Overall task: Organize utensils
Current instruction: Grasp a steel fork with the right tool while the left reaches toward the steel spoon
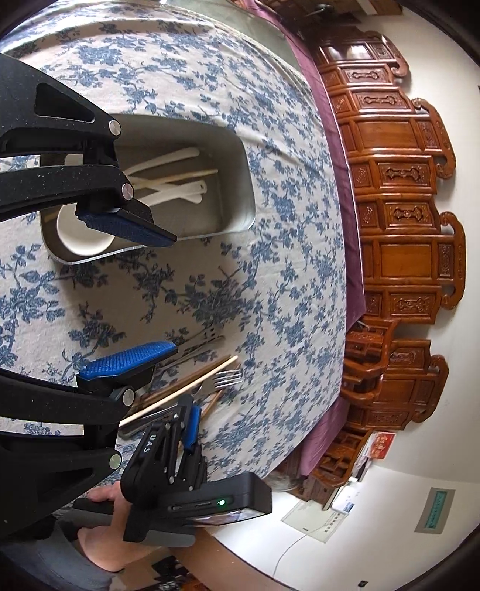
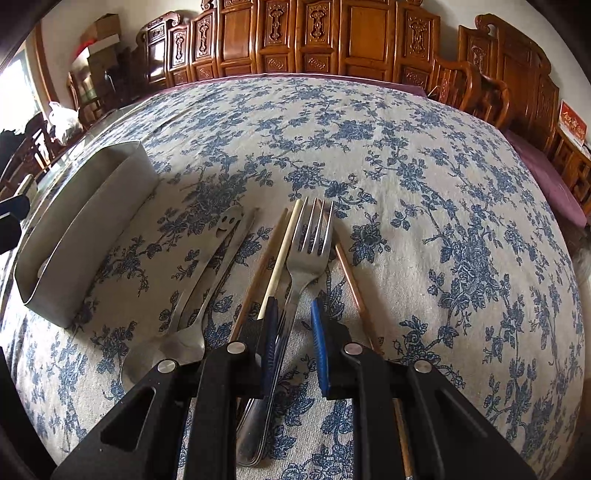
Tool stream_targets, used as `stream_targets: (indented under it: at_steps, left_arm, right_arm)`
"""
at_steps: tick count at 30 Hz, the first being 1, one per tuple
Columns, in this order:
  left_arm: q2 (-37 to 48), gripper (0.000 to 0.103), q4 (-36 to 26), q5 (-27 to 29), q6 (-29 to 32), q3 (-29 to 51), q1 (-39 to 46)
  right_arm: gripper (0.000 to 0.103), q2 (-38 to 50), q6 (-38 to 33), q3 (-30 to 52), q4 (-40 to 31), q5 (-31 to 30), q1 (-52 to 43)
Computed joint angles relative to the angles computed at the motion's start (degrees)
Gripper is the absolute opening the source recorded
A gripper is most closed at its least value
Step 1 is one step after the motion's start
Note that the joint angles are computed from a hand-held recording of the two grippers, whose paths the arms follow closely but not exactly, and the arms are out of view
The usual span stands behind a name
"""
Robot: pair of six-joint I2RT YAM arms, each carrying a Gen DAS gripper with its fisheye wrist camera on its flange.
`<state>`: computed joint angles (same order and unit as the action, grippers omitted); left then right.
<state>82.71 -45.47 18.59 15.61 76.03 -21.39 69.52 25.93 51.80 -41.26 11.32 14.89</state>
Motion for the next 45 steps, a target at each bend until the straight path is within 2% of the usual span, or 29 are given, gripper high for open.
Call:
stream_targets:
  at_steps: [7,11,19,31,34,36,45]
  left_arm:
    - [-1.3,0.051,-0.8,-1.3,-0.5,-1.6,-2.6]
    - [-2.5,0.051,-0.9,-4.1,0.0,-2.6,-4.8]
    - [-0.6,0.050,-0.1,-9.5,-3.4,-4.2,-11.2]
    - [8.2,0.039,0.6,-12.9,-8.9,-0.7,-18.5]
    - [10.6,0.031,0.4,-13.3,-9.8,0.8,-19.8]
    - [12.4,0.022,0.1,-14.3,-10.2,2.1,-20.4]
    - [20.3,0.014,-4.2,-17.6,-11.6,9.5,-21.9]
  right_arm:
    - [0.020,2.6,-2.0,1.6,-0.2,-1.1,-1.3]
    - [0.010,2.6,-3.9,2.2,-1.1,-3.2,-2.9]
    - [0.008,-4.1,-5.5,0.3,-2.2,-7.0,-5.8]
    - [0.008,-9.4,-7.5,0.1,-3.1,-10.9,-11.1]
    - [0.008,-9.9,-7.7,0.0,-3.1,-11.5,-11.7]
    - [0.008,-10.1,-7.7,0.0,-3.1,-11.7,-11.9]
    - [0.008,-10.9,-7.7,0.0,-3.1,-12.1,-12.1]
